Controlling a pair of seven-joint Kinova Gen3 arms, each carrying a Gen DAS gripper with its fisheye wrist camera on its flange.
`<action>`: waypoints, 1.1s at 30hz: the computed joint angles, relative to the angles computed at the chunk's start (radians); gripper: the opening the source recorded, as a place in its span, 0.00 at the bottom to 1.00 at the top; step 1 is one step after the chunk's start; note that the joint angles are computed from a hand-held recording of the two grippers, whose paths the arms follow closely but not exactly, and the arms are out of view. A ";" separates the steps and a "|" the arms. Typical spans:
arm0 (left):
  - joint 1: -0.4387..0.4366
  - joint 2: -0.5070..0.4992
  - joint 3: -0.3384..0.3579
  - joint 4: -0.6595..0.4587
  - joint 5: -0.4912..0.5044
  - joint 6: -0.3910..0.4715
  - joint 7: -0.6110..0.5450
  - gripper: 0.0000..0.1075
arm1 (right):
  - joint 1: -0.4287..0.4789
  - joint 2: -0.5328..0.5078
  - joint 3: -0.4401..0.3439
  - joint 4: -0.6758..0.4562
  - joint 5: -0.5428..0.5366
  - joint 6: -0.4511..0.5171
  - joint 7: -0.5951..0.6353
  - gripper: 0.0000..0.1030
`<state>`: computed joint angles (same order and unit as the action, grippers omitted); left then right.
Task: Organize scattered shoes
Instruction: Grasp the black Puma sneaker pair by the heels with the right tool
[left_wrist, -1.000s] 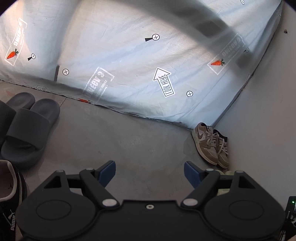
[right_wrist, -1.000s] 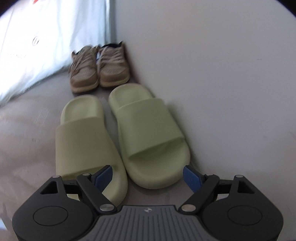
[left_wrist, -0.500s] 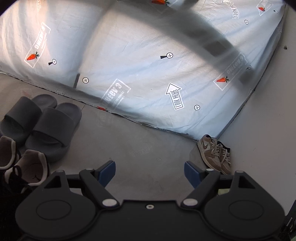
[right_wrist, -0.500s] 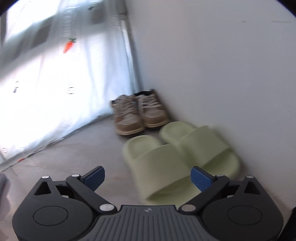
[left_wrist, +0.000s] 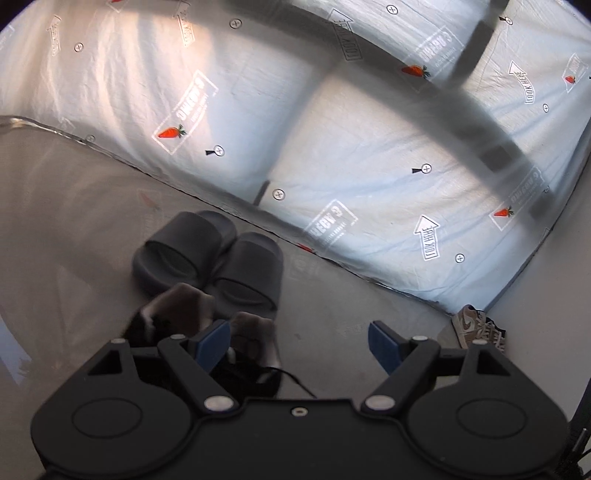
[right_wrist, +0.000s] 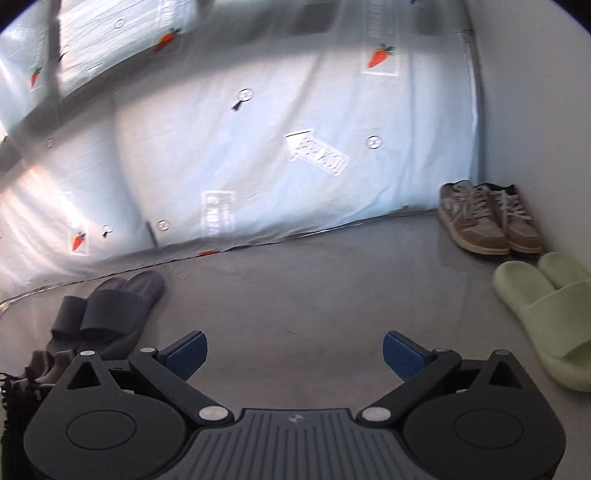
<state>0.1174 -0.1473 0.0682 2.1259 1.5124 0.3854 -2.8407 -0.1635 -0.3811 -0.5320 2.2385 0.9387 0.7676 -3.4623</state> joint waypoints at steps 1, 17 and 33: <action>-0.018 -0.005 -0.028 0.001 -0.017 0.031 -0.009 0.77 | -0.006 0.034 -0.018 -0.042 -0.014 0.007 0.009 0.98; -0.280 0.187 -0.150 -0.206 -0.176 0.375 -0.053 0.77 | -0.317 0.591 0.023 -0.784 -0.013 0.276 0.353 0.98; -0.364 0.387 -0.037 -0.449 -0.342 0.456 0.092 0.77 | -0.479 0.956 0.194 -1.374 -0.195 0.707 0.723 0.94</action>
<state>-0.2463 0.2397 0.0310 1.6764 1.1701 0.8412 -2.7484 -0.6428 0.5754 -0.3378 0.8641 0.7439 1.4742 -2.7393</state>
